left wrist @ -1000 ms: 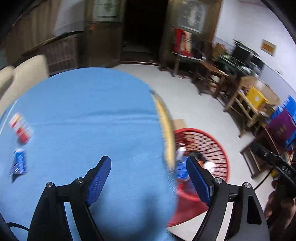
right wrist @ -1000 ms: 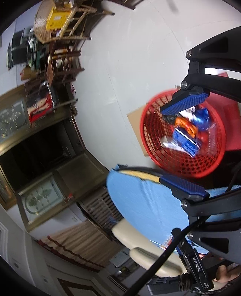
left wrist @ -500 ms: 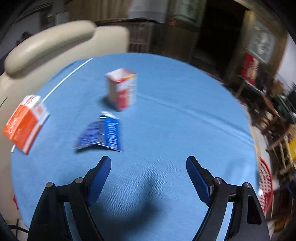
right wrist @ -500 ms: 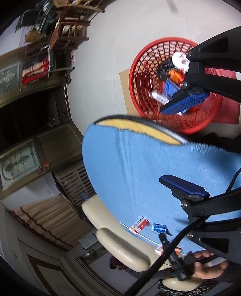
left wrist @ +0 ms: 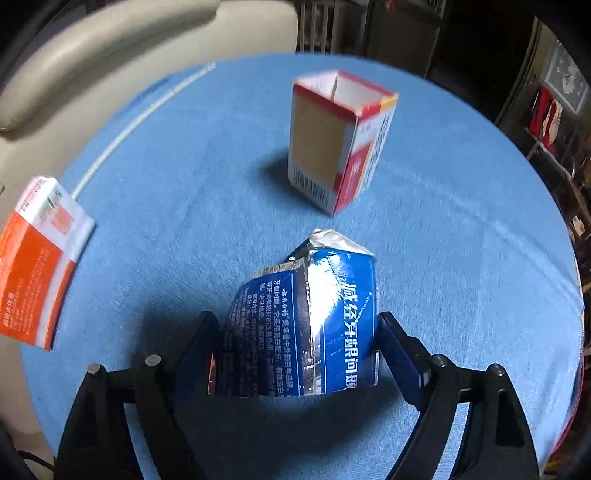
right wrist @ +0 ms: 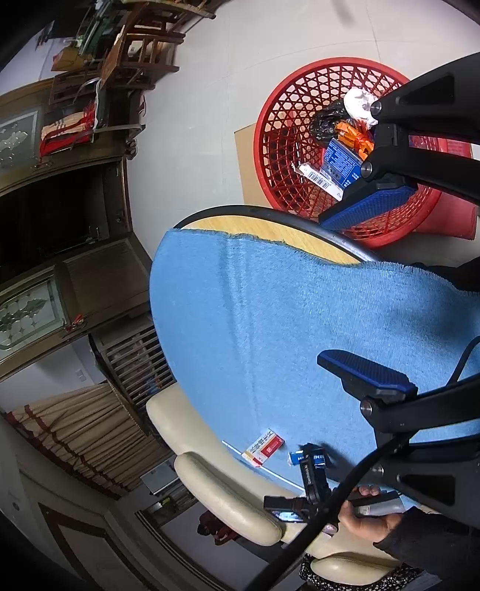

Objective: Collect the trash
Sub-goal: 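Grasp the red-and-white medicine box with the right tool while the left holds the carton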

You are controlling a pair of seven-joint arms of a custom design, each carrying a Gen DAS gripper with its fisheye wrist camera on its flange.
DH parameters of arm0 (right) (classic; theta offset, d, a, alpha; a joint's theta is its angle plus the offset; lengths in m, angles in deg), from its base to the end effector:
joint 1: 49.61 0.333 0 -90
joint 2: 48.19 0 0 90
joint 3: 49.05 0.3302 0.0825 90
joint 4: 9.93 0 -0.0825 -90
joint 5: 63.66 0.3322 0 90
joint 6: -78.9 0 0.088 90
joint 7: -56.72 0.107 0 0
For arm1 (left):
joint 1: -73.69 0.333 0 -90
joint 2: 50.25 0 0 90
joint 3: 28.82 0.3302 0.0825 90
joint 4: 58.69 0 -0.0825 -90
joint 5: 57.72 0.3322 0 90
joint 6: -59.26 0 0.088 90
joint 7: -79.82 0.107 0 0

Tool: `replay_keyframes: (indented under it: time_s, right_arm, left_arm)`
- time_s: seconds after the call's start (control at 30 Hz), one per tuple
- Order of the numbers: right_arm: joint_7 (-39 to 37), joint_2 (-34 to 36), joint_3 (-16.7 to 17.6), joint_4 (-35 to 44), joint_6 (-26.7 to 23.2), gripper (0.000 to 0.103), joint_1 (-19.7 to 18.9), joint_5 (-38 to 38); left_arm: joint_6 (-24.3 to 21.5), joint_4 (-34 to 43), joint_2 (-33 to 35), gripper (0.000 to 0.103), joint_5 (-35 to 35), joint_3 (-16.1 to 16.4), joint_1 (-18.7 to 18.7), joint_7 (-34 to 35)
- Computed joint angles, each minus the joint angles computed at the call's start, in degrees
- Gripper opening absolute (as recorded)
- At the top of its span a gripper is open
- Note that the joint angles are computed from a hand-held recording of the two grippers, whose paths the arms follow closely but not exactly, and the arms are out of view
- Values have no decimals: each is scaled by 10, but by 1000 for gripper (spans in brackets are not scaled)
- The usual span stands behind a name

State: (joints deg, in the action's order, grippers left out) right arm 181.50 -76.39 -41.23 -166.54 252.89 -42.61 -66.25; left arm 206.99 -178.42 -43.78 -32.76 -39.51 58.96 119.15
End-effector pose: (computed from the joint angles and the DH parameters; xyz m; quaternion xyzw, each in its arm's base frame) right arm 0.3526 0.1024 0.5071 -0.5493 0.7407 -0.1736 0.3456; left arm 0.5003 -0.2423 0.4548 -0.7281 0.6455 -0.1668 0.1591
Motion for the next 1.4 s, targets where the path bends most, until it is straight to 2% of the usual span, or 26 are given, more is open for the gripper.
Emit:
replay_keyframes:
  time_s: [0.2,0.33,0.5,0.63,0.77,0.87,0.97,1.13,1.23,1.4]
  right_arm:
    - [-4,21,-5,9,-2,71,2,3]
    - [-6,40,-6,20,-1,71,10,5]
    - [-13,73,-5,46,-4,71,21,3]
    - [-28,116,-11,83,-2,71,44,7]
    - [-69,185,-24,149,-8,71,87,26]
    - [-107,243,-21,214,-13,71,112,37]
    - [-145,306,-10,286,-21,71,131,51]
    - [-183,416,1,421,-45,71,160,27]
    - [-182,465,-15,489,-67,71,185,1]
    - [-193,526,-24,579,-95,71,200,-10]
  left_arm:
    - [49,-41,-15,85,57,6,-3,-48]
    - [79,-76,-38,81,66,4,6,-72]
    - [90,-121,-76,81,143,-6,17,-156]
    - [83,-146,-104,81,172,-21,28,-201]
    - [92,-177,-134,81,172,-26,47,-212]
    - [86,-185,-151,81,149,-32,56,-200]
    - [99,-203,-170,81,116,-26,69,-168]
    - [122,-224,-178,81,90,-31,91,-150]
    - [130,-225,-173,81,79,-36,102,-145]
    - [141,-219,-154,81,77,-40,114,-143]
